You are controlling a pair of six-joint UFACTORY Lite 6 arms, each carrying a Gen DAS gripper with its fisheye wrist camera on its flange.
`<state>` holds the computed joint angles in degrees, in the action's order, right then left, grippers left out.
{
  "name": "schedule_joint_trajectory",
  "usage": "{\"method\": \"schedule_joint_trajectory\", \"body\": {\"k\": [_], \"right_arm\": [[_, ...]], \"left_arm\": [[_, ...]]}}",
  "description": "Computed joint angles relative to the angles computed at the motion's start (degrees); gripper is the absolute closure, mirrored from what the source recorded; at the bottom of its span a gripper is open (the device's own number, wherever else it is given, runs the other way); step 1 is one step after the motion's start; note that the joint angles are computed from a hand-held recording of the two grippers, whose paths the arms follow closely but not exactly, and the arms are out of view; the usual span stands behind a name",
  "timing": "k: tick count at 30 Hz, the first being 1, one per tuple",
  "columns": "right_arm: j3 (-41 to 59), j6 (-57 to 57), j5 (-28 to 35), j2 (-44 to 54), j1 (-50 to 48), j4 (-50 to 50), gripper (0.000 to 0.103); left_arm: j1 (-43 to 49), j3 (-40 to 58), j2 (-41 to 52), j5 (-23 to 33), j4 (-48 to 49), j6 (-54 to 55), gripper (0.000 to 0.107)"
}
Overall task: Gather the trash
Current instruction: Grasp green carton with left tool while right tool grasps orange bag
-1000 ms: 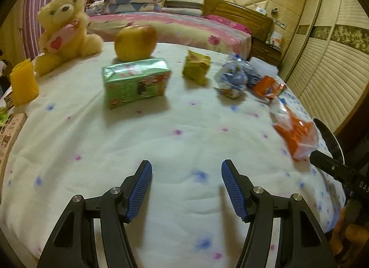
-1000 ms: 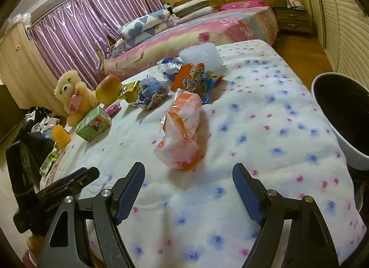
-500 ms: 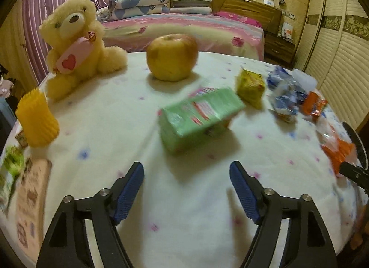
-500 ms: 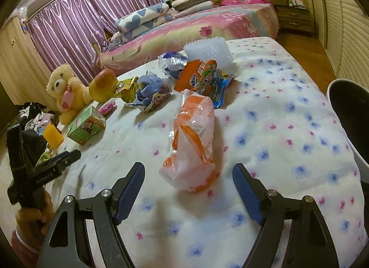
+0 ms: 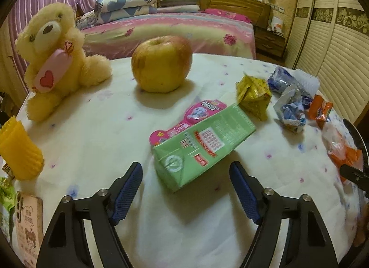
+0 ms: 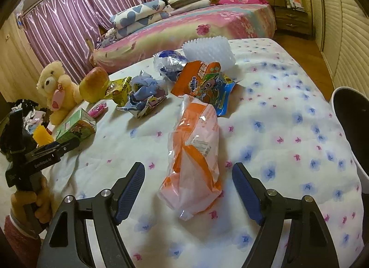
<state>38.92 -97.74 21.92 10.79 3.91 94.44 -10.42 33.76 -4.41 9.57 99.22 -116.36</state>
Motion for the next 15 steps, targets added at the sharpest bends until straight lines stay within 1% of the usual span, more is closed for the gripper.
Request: {"method": "schedule_joint_trajectory", "body": {"k": [1, 2, 3, 4, 5, 7, 8, 9, 10, 13, 15], "right_arm": [[0.10, -0.42, -0.25, 0.12, 0.12, 0.38, 0.029], [0.21, -0.80, -0.44, 0.29, 0.18, 0.71, 0.034], [0.26, -1.26, -0.59, 0.42, 0.17, 1.07, 0.037], [0.30, -1.38, -0.75, 0.47, 0.18, 1.10, 0.047], [0.34, -1.59, -0.52, 0.60, -0.14, 0.99, 0.054], [0.33, -1.70, 0.40, 0.75, -1.02, 0.40, 0.058], [0.17, -1.72, 1.06, 0.65, -1.58, 0.04, 0.059], [-0.09, -1.86, 1.68, 0.43, -2.17, -0.21, 0.061], [-0.47, -2.05, 2.45, 0.17, -2.93, -0.55, 0.064], [-1.44, -1.78, 4.80, -0.65, -4.95, -2.35, 0.065], [-2.21, -1.77, 5.72, -1.46, -5.95, -3.49, 0.066]], "left_arm": [[-0.57, -0.19, -0.18, 0.31, 0.94, -1.10, 0.049], [-1.08, -0.15, 0.00, 0.51, 1.22, -1.61, 0.054], [-1.86, -0.26, 0.07, 0.85, 0.24, -1.31, 0.064], [-2.14, -0.21, 0.29, 0.35, 0.64, -2.12, 0.070], [-2.48, -0.35, 0.36, -0.29, 1.21, -3.32, 0.071], [-5.05, -0.51, 0.27, 1.17, -1.59, -2.51, 0.075], [-6.66, -0.80, -0.23, 1.79, -2.17, -2.86, 0.079], [-7.91, -1.05, -0.80, 2.15, -3.69, -2.40, 0.081], [-9.70, -1.40, -1.19, 2.56, -3.28, -4.34, 0.081], [-15.43, -1.50, -1.30, 5.36, -6.16, -5.63, 0.081], [-18.18, -1.75, -1.79, 6.03, -6.58, -7.62, 0.082]]}}
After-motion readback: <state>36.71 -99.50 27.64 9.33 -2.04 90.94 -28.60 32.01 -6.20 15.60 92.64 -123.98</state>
